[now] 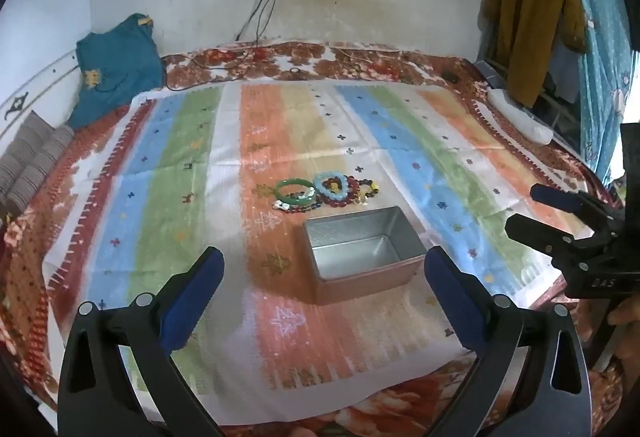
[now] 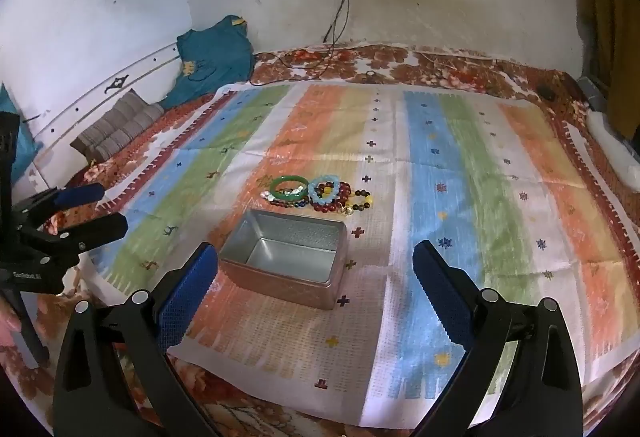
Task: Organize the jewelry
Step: 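Move both tools toward the bracelet cluster beside the silver tin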
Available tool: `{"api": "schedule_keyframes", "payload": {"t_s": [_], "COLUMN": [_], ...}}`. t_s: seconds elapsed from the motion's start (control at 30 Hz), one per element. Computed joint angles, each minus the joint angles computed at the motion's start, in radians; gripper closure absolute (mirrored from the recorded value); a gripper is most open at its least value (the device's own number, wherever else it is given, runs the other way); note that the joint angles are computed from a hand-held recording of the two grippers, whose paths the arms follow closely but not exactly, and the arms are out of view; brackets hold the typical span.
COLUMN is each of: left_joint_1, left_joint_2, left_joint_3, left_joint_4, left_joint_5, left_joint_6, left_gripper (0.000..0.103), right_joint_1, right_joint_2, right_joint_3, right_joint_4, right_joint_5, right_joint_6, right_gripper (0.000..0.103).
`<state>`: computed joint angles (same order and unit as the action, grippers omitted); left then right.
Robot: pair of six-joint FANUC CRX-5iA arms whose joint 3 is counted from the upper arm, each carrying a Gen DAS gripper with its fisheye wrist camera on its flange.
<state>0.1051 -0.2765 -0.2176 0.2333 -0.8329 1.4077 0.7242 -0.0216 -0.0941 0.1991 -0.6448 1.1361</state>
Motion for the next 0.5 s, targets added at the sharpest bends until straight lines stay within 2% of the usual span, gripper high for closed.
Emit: {"api": "schedule_keyframes", "payload": {"t_s": [0.17, 0.23, 0.37, 0.5], "left_joint_1": [-0.005, -0.018, -0.019, -0.023], "left_joint_2": [0.005, 0.017, 0.015, 0.015], "left_joint_3": [0.019, 0.047, 0.051, 0.063], "left_joint_4": [-0.047, -0.103, -0.129, -0.168], "left_joint_5": [-0.009, -0.033, -0.03, -0.038], "left_joint_6": [0.038, 0.085, 0.106, 0.138], "left_gripper": [0.005, 0.005, 0.005, 0.005], "right_joint_1": [-0.012, -0.012, -0.009, 0.009], "right_joint_2": [0.006, 0.007, 0.007, 0.002], "right_joint_3": [0.024, 0.029, 0.026, -0.005], "right_joint_4": [-0.066, -0.082, -0.075, 0.025], "right_joint_5": [-0.014, -0.016, -0.019, -0.003], "right_joint_6": [0.057, 0.08, 0.07, -0.014], "right_gripper": [0.004, 0.004, 0.004, 0.004]}}
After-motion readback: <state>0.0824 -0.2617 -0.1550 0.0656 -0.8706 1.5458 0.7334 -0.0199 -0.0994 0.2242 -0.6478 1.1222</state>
